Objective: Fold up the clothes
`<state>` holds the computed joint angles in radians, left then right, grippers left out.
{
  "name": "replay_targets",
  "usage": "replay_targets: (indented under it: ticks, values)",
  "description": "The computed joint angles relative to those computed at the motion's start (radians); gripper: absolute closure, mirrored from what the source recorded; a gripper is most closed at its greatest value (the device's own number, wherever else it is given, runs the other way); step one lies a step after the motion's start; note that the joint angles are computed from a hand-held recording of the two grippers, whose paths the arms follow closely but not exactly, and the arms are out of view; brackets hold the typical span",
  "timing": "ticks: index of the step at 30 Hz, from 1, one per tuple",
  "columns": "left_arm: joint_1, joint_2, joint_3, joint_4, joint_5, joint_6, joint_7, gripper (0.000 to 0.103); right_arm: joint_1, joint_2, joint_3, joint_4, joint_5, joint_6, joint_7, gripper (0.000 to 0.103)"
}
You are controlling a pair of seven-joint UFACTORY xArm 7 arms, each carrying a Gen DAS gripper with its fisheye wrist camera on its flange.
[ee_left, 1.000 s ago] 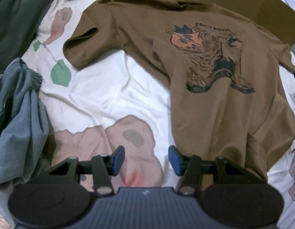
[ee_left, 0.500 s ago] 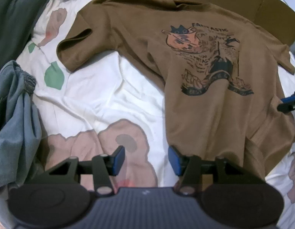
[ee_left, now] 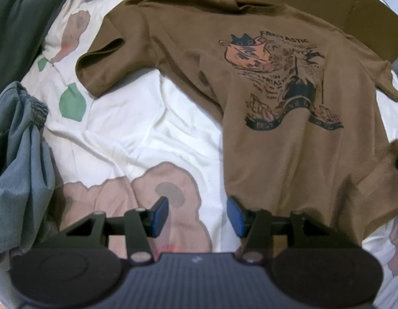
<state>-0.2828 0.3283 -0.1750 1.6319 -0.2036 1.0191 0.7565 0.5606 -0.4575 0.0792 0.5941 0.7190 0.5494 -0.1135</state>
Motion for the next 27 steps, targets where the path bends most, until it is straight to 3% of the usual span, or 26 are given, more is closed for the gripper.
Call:
replay_targets:
  ticks: [14,21,27]
  values:
    - [-0.003,0.003,0.002,-0.001,0.015,-0.012,-0.019,0.05,-0.151,-0.368,-0.009,-0.097,-0.287,0.28,0.201,0.103]
    - [-0.003,-0.004,-0.003,-0.01,0.007,0.001,0.0,0.05,-0.186,-0.448,-0.01,-0.082,-0.361,0.385,0.234,0.103]
    - [-0.004,-0.011,-0.004,-0.018,-0.002,0.014,0.01,0.05,-0.282,-0.479,0.019,-0.09,-0.474,0.427,0.301,0.103]
